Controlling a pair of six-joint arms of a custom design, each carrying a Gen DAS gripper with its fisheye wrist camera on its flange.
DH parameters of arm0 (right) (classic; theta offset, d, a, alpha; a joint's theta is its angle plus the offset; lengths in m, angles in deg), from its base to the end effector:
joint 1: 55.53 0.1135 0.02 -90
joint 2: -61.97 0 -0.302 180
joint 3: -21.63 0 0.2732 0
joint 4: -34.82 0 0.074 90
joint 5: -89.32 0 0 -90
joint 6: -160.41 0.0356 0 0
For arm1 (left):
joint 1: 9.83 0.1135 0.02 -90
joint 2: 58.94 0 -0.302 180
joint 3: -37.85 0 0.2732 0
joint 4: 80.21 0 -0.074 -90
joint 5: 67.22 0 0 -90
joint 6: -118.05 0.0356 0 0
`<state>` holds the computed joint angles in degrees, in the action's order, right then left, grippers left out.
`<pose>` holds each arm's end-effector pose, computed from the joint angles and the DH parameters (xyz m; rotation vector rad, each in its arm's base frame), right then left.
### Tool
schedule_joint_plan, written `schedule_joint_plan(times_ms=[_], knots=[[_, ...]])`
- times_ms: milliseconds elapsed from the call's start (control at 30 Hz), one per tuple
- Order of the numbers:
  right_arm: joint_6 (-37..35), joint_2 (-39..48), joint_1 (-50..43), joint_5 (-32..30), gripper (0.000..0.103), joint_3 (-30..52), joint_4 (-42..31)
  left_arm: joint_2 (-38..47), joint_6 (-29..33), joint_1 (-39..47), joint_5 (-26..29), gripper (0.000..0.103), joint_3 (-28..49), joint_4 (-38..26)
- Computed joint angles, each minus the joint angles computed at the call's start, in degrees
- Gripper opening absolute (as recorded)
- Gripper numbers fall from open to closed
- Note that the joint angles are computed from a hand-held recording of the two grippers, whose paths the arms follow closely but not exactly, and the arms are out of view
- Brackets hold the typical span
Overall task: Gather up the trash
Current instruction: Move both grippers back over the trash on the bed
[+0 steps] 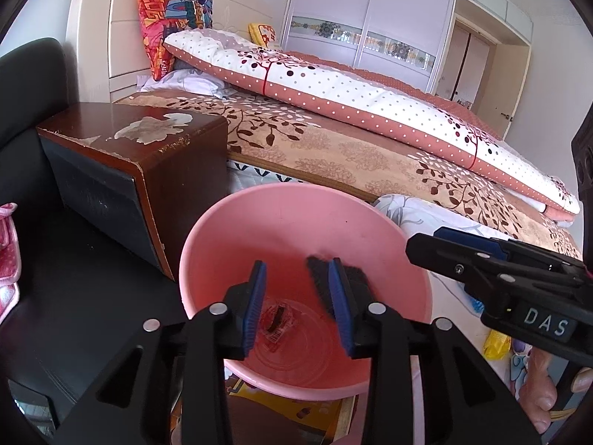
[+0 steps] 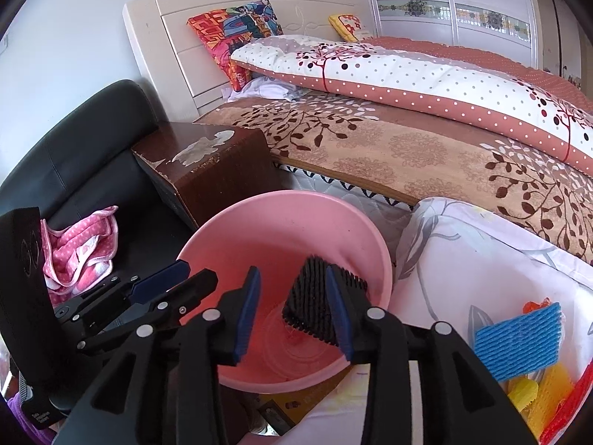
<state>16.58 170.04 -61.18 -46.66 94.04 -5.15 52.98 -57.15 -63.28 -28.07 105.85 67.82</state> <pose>0.3609 -0.0100 0.1457 -1.1123 2.1688 0.7444 0.2324 -0.2672 0.1106 -0.7357 2.1076 0.1160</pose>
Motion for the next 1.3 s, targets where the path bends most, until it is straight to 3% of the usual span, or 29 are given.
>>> schedule_joint_plan(times_ms=[200, 500, 967, 1300], knots=[[-1.67, 0.15, -4.01, -0.81, 0.038, 1.50, -2.49, -1.05, 0.35, -0.87, -0.49, 0.035, 0.50, 0.08], [-6.37, 1.29, -13.24, -1.57, 0.043, 3.88, -6.95, 3.05, 7.65, -3.01, -0.19, 0.035, 9.18, -1.76], [-7.93, 11.66, -28.50, 1.14, 0.044, 15.85, -8.00, 12.21, 21.65, -2.69, 11.02, 0.035, 21.01, 8.30], [-7.34, 21.41, -34.63, 4.57, 0.045, 25.62, -8.93, 21.58, 31.08, -2.22, 18.33, 0.035, 35.29, 4.14]])
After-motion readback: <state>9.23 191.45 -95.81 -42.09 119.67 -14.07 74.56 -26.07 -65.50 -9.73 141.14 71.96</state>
